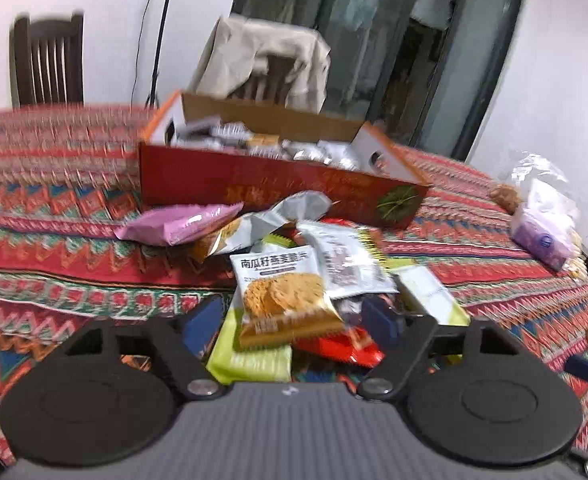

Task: Organize snacks
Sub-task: 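Grasp the pumpkin-seed cracker packet with the left gripper while the right gripper grasps a white packet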

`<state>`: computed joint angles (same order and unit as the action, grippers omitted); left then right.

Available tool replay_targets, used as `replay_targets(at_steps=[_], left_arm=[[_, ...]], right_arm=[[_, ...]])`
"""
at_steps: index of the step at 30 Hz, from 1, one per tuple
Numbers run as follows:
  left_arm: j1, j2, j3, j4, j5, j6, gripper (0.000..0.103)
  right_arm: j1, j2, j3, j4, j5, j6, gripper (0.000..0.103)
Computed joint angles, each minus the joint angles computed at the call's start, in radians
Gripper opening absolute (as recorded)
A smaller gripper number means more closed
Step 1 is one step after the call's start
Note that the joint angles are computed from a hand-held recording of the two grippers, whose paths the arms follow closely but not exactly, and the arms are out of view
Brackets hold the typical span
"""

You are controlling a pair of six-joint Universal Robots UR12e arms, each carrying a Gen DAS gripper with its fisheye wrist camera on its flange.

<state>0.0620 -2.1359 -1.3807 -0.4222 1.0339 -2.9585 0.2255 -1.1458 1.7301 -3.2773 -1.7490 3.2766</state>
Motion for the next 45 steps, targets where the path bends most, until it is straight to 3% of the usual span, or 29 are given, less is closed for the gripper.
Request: replay_targets(at_steps=[3,8,11,17,20,23,26,28,36,45], left_arm=[[-0.002,-0.039,0.058,-0.063,-0.025,-0.024,0.068],[0.008,-0.052,0.061,-0.039,-0.05,-0.049,0.053],[0.02,-0.037,0.038,-0.038,-0.058,-0.037,0.051],[0.048,0.02,-0.065,0.124,-0.009,-0.058,0.05],[0.066,0.041,-0.102,0.152,-0.014,-0.065,0.05],[0.082,0.057,-0.125,0.156,-0.011,-0.069,0.05],[0.093,0.067,-0.141,0.16,0.005,-0.07,0.05],[0.099,0.076,-0.151,0.157,0.009,-0.073,0.05],[0.103,0.129,-0.224,0.191,-0.019,-0.057,0.05],[0.078,0.201,-0.304,0.165,-0.072,0.008,0.05]], right_arm=[[-0.008,0.009,-0.014,0.015,0.004,0.002,0.103],[-0.027,0.03,-0.053,0.031,0.038,0.011,0.103],[-0.033,0.053,-0.099,0.051,0.05,0.019,0.103],[-0.039,0.133,-0.256,0.175,0.098,0.039,0.099],[-0.032,0.184,-0.345,0.244,0.11,0.044,0.091],[-0.014,0.24,-0.442,0.318,0.068,0.025,0.081],[-0.007,0.277,-0.505,0.372,0.047,0.029,0.068],[-0.006,0.287,-0.52,0.386,0.046,0.031,0.052],[-0.004,0.233,-0.437,0.352,0.067,0.007,0.045],[-0.01,0.062,-0.171,0.224,0.109,0.036,0.044]])
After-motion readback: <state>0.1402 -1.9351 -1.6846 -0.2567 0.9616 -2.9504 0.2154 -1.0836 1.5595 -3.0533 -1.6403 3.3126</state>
